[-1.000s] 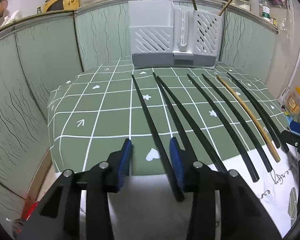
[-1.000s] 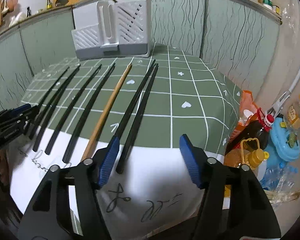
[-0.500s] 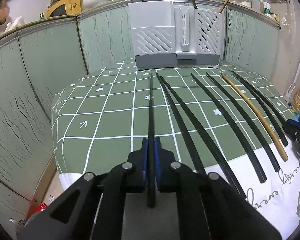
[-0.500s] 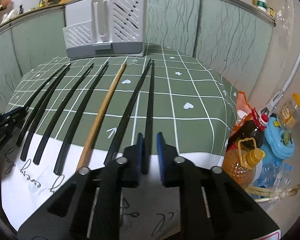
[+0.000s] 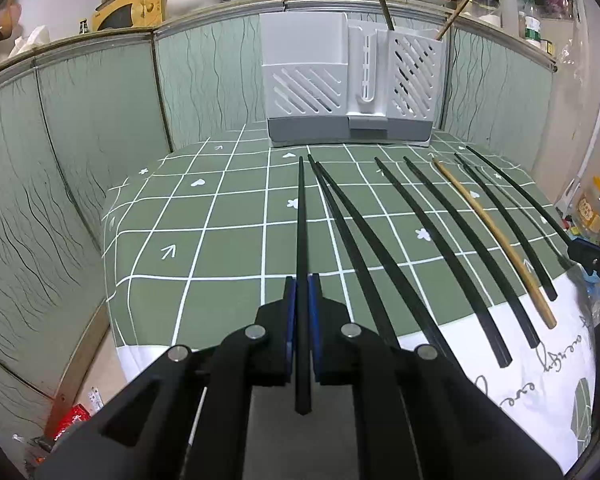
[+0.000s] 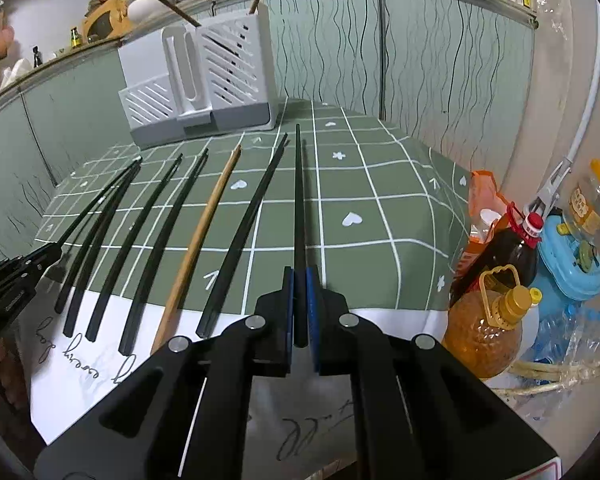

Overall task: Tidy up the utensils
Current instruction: 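Lift both black chopsticks upright and carry them above the utensil holder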

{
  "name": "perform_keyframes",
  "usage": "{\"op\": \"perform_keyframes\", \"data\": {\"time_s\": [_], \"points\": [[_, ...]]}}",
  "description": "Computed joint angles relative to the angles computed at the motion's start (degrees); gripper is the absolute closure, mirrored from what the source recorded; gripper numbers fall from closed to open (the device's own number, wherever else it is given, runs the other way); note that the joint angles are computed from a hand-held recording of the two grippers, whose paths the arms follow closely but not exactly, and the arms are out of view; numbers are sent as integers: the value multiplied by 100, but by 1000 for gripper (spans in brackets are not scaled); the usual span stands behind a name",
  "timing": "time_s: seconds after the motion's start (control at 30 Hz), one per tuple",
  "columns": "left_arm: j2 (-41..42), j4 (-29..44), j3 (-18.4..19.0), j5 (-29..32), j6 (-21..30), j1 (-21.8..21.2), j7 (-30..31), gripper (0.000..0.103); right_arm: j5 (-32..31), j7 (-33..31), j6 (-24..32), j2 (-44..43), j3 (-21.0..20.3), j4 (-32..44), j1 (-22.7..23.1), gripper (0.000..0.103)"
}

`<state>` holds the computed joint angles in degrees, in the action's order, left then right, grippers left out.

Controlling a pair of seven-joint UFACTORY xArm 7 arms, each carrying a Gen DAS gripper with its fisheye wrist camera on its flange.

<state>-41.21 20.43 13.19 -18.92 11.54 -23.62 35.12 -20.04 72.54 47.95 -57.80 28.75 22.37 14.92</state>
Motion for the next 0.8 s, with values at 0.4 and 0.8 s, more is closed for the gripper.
{"op": "perform_keyframes", "data": {"time_s": [0.4,0.8], "points": [[144,387,343,-262,165,-172,245,97,-98,-491,-120,-185,-214,52,-51,97],[-91,1234,583,-744,814,-215,759,97,-138,-1410,-86,-560,-463,559,-526,97]]}}
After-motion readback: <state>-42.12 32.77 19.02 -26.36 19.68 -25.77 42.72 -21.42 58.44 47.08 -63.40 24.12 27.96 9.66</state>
